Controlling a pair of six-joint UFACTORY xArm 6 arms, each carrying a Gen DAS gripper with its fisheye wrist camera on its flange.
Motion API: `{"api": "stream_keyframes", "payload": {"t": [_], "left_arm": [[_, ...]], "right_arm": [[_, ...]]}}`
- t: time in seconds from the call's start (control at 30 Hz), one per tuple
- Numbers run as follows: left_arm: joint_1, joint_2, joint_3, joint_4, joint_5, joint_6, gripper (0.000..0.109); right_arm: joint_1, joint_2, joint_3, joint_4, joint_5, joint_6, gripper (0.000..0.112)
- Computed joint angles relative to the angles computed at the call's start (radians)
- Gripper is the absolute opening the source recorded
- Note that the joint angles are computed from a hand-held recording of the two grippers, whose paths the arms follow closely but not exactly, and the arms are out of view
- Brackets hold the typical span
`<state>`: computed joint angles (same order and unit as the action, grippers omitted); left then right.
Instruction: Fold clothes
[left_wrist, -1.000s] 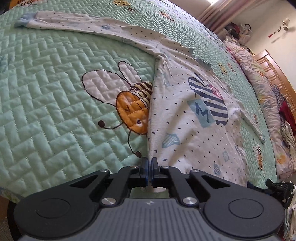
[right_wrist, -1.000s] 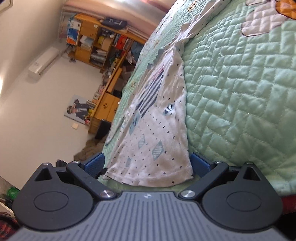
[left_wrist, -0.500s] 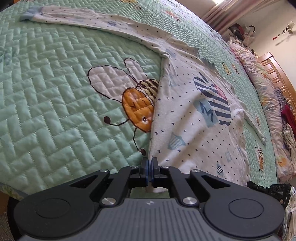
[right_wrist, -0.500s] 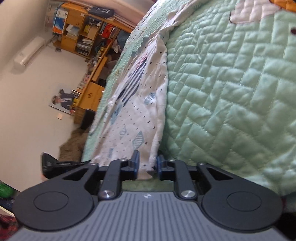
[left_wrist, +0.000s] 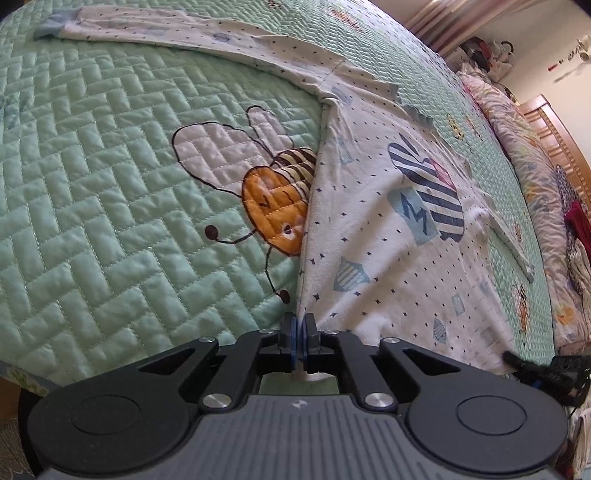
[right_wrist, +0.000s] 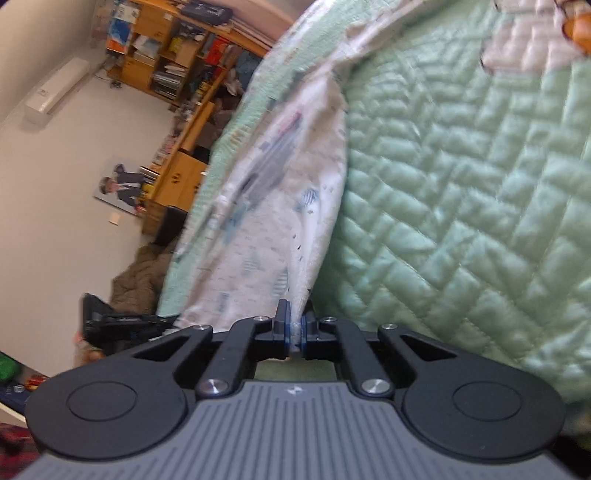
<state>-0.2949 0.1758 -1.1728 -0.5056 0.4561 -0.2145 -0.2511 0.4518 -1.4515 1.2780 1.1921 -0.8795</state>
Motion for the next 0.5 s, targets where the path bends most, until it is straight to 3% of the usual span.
{"api": "stream_keyframes", "payload": {"t": [0.13,0.33,0.5], "left_arm": [[-0.006,0.004,-0.011,-0.005,0.023,0.012,0.003],[-0.012,0.009,-0.006,0.031,0.019,-0.012,0.003],[-0.007,-0.003,0.002,0.076,0.021,-0.043,0.004]], "right_arm": [[-0.03,0.008,-0.038,-0.064,-0.032,0.05,0.006],[-0.03,0.05,-0.064,-0.123,0.016,0.091,0.006],[-0.03,0.039,0.016,-0.048,0.028,0.095,0.006]]}}
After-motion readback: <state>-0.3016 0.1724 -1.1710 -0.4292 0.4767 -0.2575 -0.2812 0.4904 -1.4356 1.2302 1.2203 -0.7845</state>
